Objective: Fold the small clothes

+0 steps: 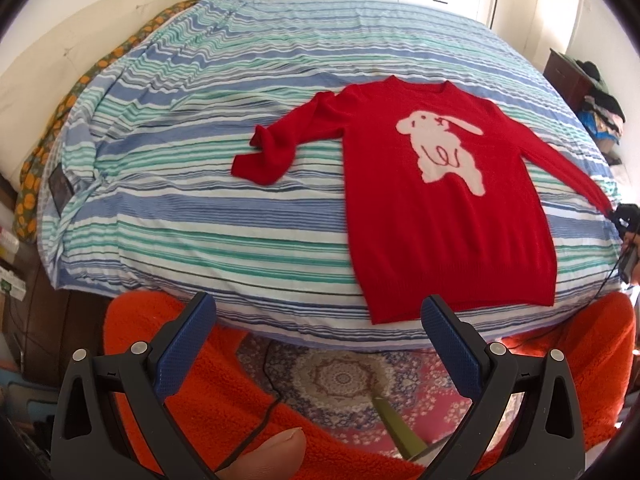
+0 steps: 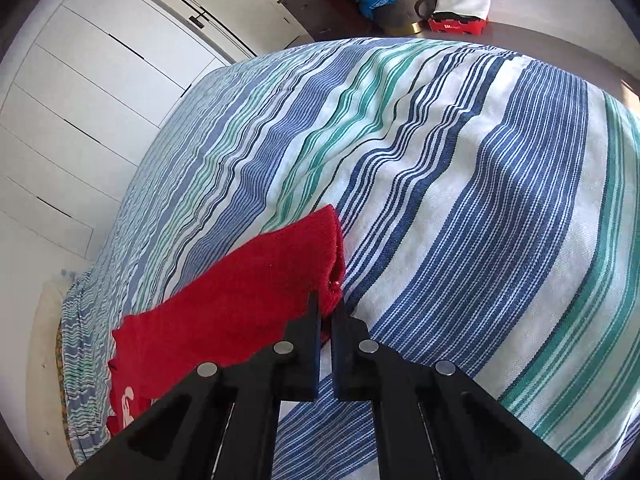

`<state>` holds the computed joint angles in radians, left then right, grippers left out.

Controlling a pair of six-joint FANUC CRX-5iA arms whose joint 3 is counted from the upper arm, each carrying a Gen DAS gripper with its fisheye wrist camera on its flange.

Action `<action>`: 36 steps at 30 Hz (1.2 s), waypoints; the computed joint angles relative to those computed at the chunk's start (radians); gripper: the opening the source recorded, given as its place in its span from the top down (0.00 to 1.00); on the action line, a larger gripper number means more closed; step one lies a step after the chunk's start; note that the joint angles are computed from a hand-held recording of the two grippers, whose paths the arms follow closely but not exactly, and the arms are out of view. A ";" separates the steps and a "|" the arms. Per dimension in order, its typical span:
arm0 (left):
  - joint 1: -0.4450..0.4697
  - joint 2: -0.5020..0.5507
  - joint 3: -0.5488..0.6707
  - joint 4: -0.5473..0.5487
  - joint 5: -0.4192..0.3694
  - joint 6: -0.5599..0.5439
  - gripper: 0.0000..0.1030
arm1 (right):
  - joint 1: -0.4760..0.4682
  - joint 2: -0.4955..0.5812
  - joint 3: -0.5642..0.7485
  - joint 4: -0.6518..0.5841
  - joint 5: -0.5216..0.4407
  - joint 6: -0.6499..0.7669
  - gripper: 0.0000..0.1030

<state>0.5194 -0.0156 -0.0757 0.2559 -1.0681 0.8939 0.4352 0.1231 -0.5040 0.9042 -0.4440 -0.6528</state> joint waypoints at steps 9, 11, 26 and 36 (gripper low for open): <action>-0.003 -0.033 -0.055 0.087 0.107 -0.092 0.01 | 0.064 0.031 0.081 -0.086 -0.133 0.100 0.48; -0.001 -0.043 -0.083 0.098 0.159 -0.128 0.01 | 0.107 0.005 0.086 -0.090 -0.239 0.095 0.39; -0.170 0.165 -0.156 0.223 0.434 -0.267 0.01 | 0.490 0.288 0.567 -0.244 -0.235 0.777 0.37; -0.163 0.198 -0.228 0.164 0.443 -0.281 0.00 | 0.553 0.512 0.796 -0.442 -0.361 1.039 0.36</action>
<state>0.3566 0.1826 -0.3034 0.4204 -0.6247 0.6129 0.9882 0.6355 0.2922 0.4620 -0.8053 0.3862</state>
